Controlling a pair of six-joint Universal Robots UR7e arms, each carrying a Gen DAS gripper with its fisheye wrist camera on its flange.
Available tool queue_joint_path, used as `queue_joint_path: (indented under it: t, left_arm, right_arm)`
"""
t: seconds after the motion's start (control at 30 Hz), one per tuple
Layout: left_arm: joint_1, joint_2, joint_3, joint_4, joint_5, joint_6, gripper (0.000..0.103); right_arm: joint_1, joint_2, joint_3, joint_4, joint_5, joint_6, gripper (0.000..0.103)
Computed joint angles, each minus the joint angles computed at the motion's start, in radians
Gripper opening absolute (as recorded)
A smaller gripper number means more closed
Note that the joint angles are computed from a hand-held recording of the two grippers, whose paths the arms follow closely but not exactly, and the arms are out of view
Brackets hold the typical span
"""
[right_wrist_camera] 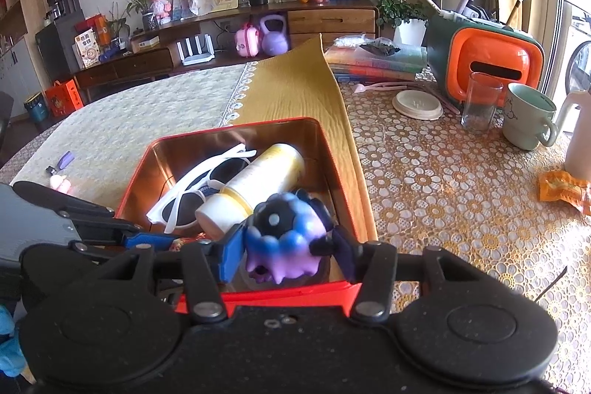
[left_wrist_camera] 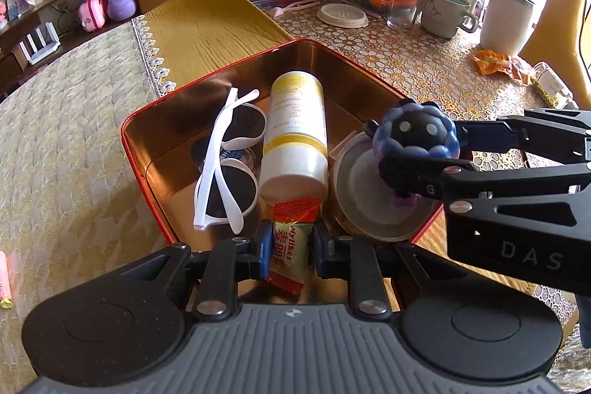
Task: Organize rigid objects
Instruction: 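Lower the snack packet with the left tool while the right tool lowers the ball toy into the tin, then open both tools to release the snack packet and ball toy in the tin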
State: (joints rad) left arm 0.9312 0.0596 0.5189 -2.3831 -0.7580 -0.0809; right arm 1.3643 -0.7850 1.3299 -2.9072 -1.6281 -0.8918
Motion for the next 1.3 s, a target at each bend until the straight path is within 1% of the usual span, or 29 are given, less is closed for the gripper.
queue_joint_path:
  t: [0.1,0.23,0.37,0.63,0.83,1.1,1.17,1.23,1.3]
  left_arm:
    - [0.0,0.002,-0.012,0.025,-0.004,-0.013,0.022]
    - [-0.001,0.003,-0.023,0.057,0.004,-0.028,0.022]
    - [-0.003,-0.021,0.019,0.04,0.002,-0.041,0.022]
    - [-0.011,-0.106,0.177,-0.059,-0.033,-0.05,0.022]
    - [-0.027,-0.179,0.315,-0.17,-0.029,-0.049,0.022]
    - [-0.05,-0.284,0.502,-0.324,-0.029,-0.018,0.022]
    - [-0.054,-0.306,0.54,-0.349,-0.029,-0.021,0.022]
    - [-0.058,-0.333,0.581,-0.373,-0.031,-0.028,0.022]
    - [-0.062,-0.359,0.623,-0.399,-0.032,-0.031,0.022]
  right_arm:
    - [-0.001,-0.006,0.01,-0.011,0.007,0.006,0.059]
    - [0.0,-0.012,0.018,-0.022,0.003,0.008,0.059]
    - [-0.001,-0.024,0.031,-0.031,0.011,0.019,0.06]
    - [0.004,-0.058,0.075,-0.043,0.019,0.021,0.06]
    - [0.009,-0.09,0.12,-0.052,0.024,0.031,0.062]
    - [0.018,-0.146,0.202,-0.049,0.044,0.04,0.064]
    - [0.024,-0.16,0.229,-0.065,0.046,0.028,0.065]
    - [0.031,-0.173,0.265,-0.099,0.051,-0.008,0.069]
    - [0.036,-0.189,0.299,-0.12,0.062,-0.034,0.07]
